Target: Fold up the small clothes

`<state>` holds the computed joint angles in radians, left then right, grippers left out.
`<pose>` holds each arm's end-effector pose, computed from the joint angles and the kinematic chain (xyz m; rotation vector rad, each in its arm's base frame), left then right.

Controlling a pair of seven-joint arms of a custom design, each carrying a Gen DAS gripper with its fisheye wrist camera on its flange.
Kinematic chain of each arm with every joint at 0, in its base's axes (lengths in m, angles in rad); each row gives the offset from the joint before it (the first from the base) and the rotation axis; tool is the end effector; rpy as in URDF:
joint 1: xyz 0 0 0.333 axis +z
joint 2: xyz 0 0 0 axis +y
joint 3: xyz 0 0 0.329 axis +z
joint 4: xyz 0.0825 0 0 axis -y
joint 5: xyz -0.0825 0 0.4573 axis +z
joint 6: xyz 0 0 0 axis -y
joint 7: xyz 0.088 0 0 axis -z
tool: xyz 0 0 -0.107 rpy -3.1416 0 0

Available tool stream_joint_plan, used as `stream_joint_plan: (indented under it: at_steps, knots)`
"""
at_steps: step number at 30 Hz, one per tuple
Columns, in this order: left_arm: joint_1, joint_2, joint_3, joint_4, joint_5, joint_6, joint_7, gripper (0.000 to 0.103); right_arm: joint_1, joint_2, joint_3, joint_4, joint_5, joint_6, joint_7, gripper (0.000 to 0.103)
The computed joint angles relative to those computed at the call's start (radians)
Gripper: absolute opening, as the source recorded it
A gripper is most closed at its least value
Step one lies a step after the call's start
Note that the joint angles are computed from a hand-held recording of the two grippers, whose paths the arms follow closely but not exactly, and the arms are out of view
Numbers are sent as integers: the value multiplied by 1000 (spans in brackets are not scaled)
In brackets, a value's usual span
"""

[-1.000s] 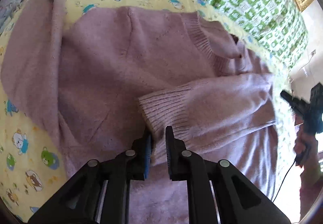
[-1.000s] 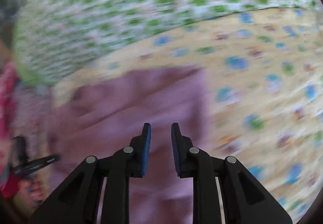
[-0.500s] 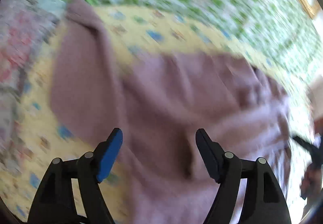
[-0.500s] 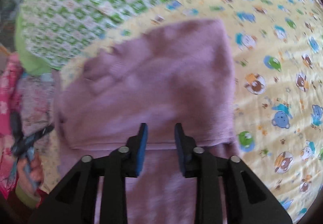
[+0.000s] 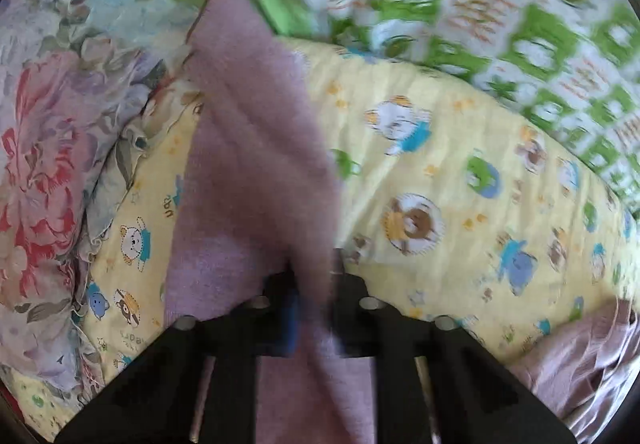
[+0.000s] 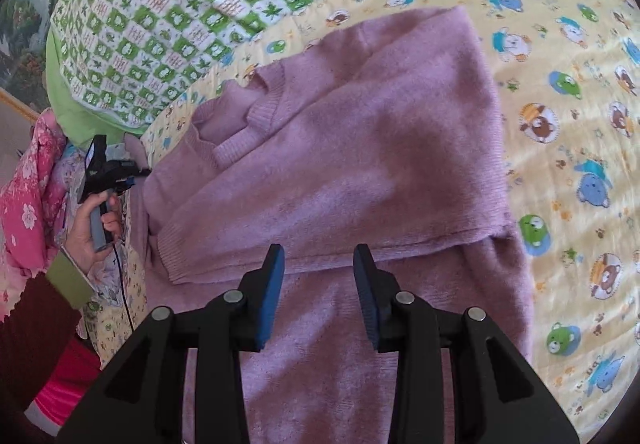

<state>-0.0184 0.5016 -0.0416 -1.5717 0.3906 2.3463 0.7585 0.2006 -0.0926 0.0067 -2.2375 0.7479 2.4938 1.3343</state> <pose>0.7843 -0.0370 0.3557 -2.3936 1.3821 -0.2150 0.5869 0.1196 0.4174 -1.7013 1.8537 0.1862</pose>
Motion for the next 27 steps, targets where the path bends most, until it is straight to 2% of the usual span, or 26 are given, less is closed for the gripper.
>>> stream_joint_plan:
  at_steps: [3, 6, 8, 10, 12, 13, 14, 17, 21, 23, 25, 27]
  knots:
    - [-30, -93, -10, -99, 61, 97, 8, 4, -5, -11, -3, -10, -5, 23, 15, 37]
    - [-55, -215, -59, -219, 73, 251, 57, 4, -4, -27, -6, -21, 11, 46, 28, 37]
    - [-61, -285, -137, -296, -15, 384, 190, 5, -1, -42, -6, -28, 22, 61, 39, 37]
    - [-71, -309, -230, -337, -153, 451, 408, 8, 3, -58, -8, -35, 40, 74, 50, 37]
    - [-127, -302, -248, -350, -153, 441, 479, 21, 5, -69, -9, -41, 38, 82, 67, 37]
    - [-159, -279, -252, -346, -146, 424, 500, 40, 6, -75, -8, -45, 32, 87, 78, 37]
    - [-193, -254, -243, -331, -129, 388, 490, 48, 6, -80, -8, -49, 22, 90, 90, 37]
    - [-213, -242, -239, -366, -178, 332, 518, 48, 11, -95, -13, -62, 16, 79, 96, 37]
    - [-226, -352, -193, -540, -150, 361, 440, 49, 21, -92, -15, -67, 13, 73, 77, 37]
    - [-220, -425, -162, -638, -90, 366, 347, 55, 26, -64, -12, -48, 16, 68, 71, 37]
    - [-205, -448, -142, -680, -13, 350, 268, 56, 31, -16, -4, -5, 7, 65, 57, 38]
    - [-191, -458, -127, -697, 115, 263, 158, 56, 32, 23, 11, 37, -31, 73, 66, 38]
